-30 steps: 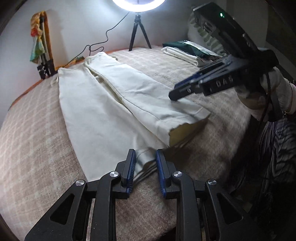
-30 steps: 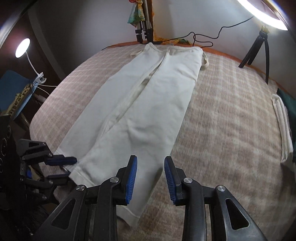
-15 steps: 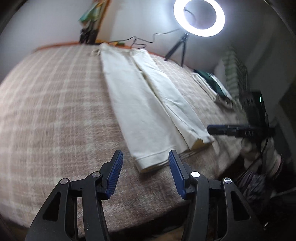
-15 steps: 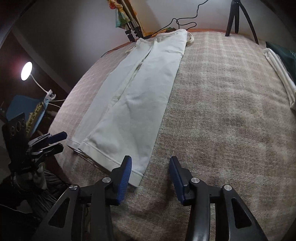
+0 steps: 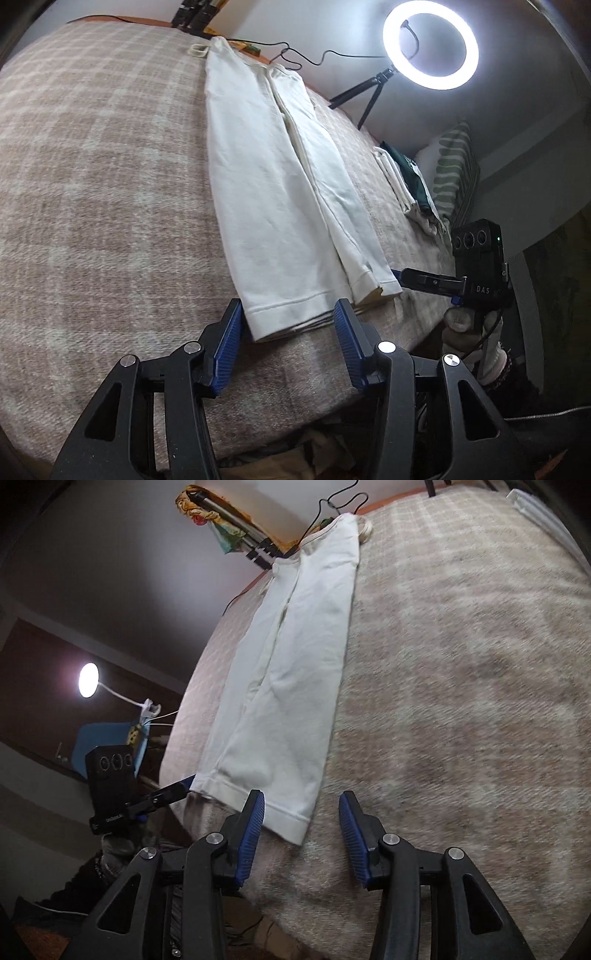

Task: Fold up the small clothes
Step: 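Open both tools and move them to the tank top hem, then grasp the hem with both tools and fold it up toward the straps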

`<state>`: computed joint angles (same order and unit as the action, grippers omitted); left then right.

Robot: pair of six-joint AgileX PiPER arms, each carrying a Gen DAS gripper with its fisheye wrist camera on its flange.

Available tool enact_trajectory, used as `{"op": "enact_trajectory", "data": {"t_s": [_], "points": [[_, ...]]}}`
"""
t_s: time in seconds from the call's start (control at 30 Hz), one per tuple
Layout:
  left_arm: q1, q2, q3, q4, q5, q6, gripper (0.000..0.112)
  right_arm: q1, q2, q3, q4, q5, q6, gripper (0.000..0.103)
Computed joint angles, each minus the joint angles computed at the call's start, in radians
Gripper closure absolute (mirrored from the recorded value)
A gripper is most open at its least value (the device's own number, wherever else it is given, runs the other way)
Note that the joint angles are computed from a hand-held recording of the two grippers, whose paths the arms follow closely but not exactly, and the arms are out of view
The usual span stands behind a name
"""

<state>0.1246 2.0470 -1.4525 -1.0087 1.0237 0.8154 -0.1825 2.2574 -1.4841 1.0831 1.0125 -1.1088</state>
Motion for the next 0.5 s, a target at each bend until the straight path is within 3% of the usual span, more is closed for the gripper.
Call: {"op": "enact_trajectory", "data": {"t_s": [0.1, 0.17, 0.23, 0.33, 0.5], "points": [[-0.015, 0.009, -0.018, 0.010, 0.003, -0.005, 0.078, 0.018, 0.009, -0.018, -0.011, 0.011, 0.008, 0.063], [-0.017, 0.023, -0.032, 0.019, 0.016, -0.011, 0.091, 0.023, 0.016, -0.034, -0.015, 0.025, 0.026, 0.069], [-0.013, 0.030, -0.031, 0.013, 0.019, -0.012, 0.101, 0.028, 0.028, -0.051, -0.026, 0.038, 0.045, 0.080], [-0.001, 0.041, -0.033, -0.010, 0.040, -0.011, 0.104, 0.032, 0.037, -0.061, -0.037, 0.048, 0.062, 0.093], [0.025, 0.035, -0.028, -0.071, 0.068, 0.008, 0.107, 0.012, 0.037, -0.047, 0.015, 0.083, 0.036, 0.099]]}}
